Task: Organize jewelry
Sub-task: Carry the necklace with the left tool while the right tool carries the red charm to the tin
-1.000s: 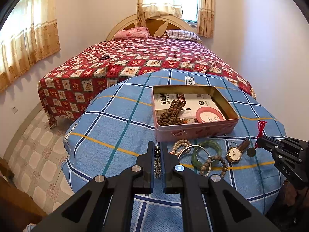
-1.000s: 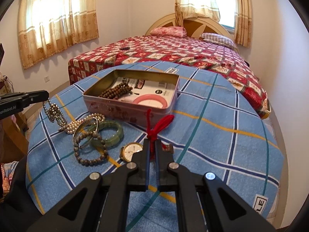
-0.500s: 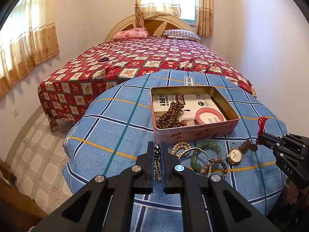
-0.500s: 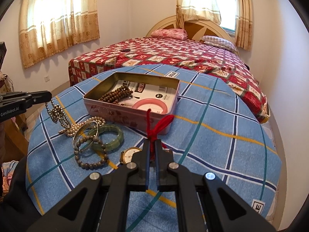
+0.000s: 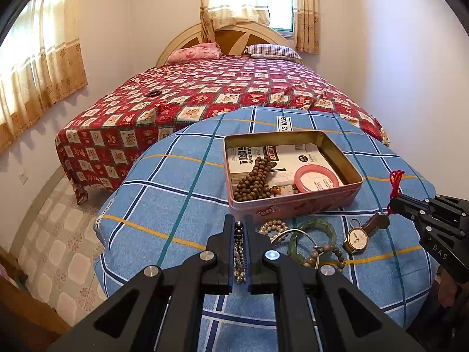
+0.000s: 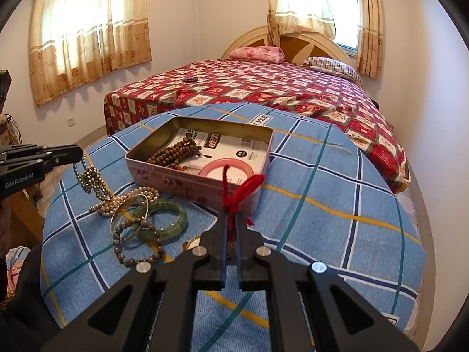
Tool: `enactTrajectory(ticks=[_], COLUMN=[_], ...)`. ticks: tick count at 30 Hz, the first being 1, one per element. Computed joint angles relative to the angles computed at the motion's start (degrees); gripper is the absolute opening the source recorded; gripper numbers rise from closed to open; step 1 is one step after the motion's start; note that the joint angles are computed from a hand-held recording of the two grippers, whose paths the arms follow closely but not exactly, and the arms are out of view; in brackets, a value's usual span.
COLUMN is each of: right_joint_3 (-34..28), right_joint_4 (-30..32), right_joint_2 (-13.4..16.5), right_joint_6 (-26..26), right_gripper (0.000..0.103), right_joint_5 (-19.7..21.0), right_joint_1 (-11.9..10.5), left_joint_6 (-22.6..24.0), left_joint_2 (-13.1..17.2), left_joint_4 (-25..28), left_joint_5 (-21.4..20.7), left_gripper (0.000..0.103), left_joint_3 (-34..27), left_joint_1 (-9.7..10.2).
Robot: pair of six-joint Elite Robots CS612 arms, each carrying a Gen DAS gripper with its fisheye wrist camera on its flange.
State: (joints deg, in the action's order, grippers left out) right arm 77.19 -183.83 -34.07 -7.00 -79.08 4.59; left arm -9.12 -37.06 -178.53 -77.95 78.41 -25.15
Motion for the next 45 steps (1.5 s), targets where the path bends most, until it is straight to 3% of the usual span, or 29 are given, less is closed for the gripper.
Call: enactTrajectory(ticks=[45], right_joint_3=[-11.37], right_joint_4=[6.86], right_joint_2=[3.33], right_joint_6=[-3.97], right_gripper=[0.007], right_joint_5=[0.39], right_joint_1=[0.16], left_joint_6=[9.10], left_joint_2=[4.78], left_joint_4=[3.97], left_joint_5=[0.79], left_gripper=[0.004], left_joint_3=[-13.82], left_joint_1=[-0.02])
